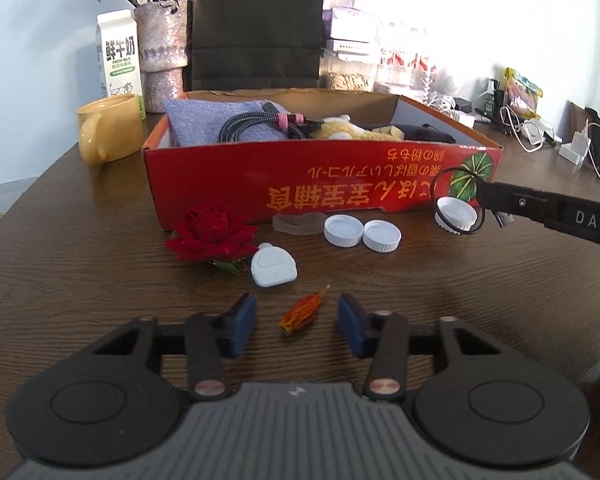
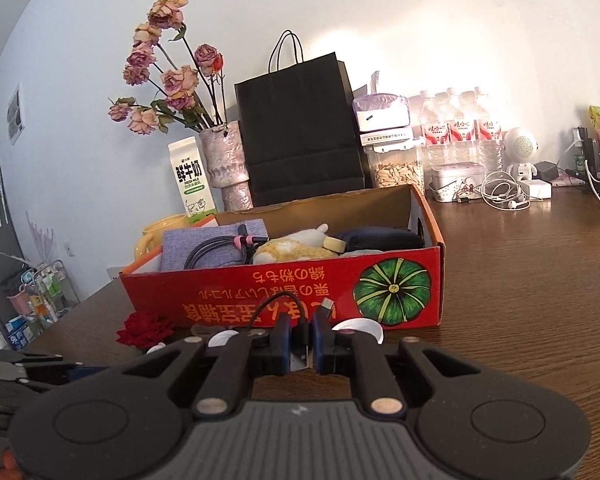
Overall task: Organize objects
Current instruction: 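Lift the black USB cable with the right gripper while the left grasps the small orange piece, then carry the USB cable and orange piece into the box and open both grippers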
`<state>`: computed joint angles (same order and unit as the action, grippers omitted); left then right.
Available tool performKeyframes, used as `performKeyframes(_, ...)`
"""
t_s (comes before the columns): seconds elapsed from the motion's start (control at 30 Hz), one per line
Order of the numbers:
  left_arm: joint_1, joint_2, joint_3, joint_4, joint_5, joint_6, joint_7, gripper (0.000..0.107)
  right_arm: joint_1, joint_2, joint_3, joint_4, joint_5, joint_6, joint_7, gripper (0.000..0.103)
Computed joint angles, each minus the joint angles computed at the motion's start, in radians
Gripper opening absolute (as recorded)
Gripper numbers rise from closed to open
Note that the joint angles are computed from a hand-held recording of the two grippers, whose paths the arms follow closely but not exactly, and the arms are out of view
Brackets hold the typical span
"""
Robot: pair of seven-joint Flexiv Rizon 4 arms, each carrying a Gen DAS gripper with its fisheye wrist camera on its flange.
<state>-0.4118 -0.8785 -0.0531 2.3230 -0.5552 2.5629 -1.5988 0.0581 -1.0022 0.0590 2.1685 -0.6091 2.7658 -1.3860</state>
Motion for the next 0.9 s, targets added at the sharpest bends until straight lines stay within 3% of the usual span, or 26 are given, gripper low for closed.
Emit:
performKeyframes(0.03, -0.01, -0.003, 0.004, -0.002, -0.012, 0.002, 0.009, 0.015, 0.0, 0.0, 0.0, 0.0, -0.001, 0.0, 0.0, 0.011)
performKeyframes(0.07, -0.005, -0.006, 0.005, -0.002, 0.001, 0.011, 0.006, 0.013, 0.0, 0.0, 0.0, 0.0, 0.0, 0.0, -0.001, 0.011)
performKeyframes(0.9, 0.028, 0.022, -0.012, -0.008, 0.044, 0.148, -0.014, 0.013, 0.034, 0.029, 0.009, 0.008, 0.042, 0.048, -0.039, 0.011)
